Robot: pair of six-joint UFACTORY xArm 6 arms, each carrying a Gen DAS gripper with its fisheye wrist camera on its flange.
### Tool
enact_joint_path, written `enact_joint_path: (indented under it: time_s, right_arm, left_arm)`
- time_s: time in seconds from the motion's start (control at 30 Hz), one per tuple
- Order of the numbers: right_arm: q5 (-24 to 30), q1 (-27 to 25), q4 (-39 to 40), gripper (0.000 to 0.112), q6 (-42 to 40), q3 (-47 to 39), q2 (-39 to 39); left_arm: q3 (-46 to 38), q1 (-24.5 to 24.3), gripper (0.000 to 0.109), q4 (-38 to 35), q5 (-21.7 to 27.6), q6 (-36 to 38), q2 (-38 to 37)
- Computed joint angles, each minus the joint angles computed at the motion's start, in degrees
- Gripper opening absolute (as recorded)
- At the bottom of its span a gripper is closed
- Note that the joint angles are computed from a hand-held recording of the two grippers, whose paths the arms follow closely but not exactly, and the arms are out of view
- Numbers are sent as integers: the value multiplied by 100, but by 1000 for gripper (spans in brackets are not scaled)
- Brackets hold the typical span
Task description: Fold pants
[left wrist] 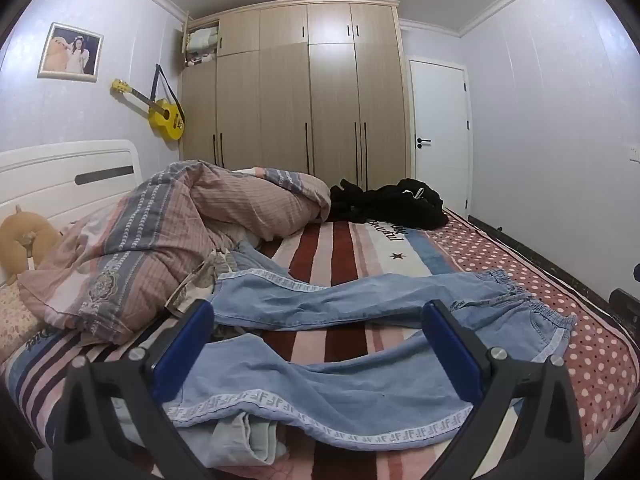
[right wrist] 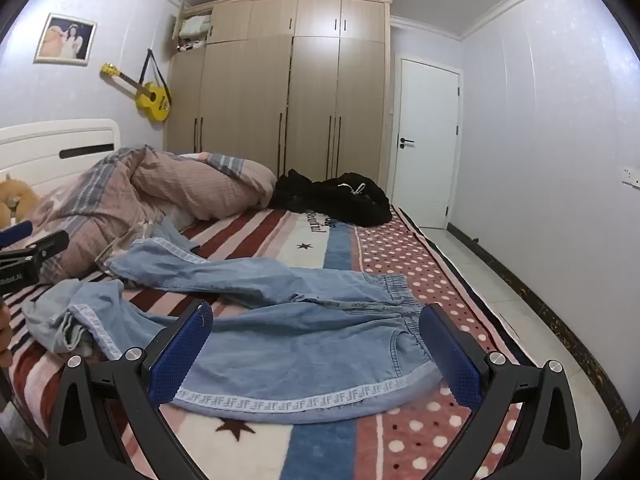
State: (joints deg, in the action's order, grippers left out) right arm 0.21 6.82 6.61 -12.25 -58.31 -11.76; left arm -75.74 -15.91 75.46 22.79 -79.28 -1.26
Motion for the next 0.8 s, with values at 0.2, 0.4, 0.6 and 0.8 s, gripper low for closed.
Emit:
enact_joint_path:
  time_s: [0.2, 0.4, 0.6, 0.8]
  right_arm:
    - [2, 21, 105, 103, -70, 25, -33]
    - [47, 11, 64, 103, -17, 18, -30]
    - [66, 25, 195, 103, -140, 16, -49]
    - [111, 45, 636, 103, -513, 40, -125]
  left_arm:
    - [6, -4, 102, 17, 2, -14, -9]
    - [5, -7, 102, -39, 6, 30, -6]
    - [2, -8, 102, -53, 13, 26, -6]
    - [84, -41, 102, 22, 42, -76, -51]
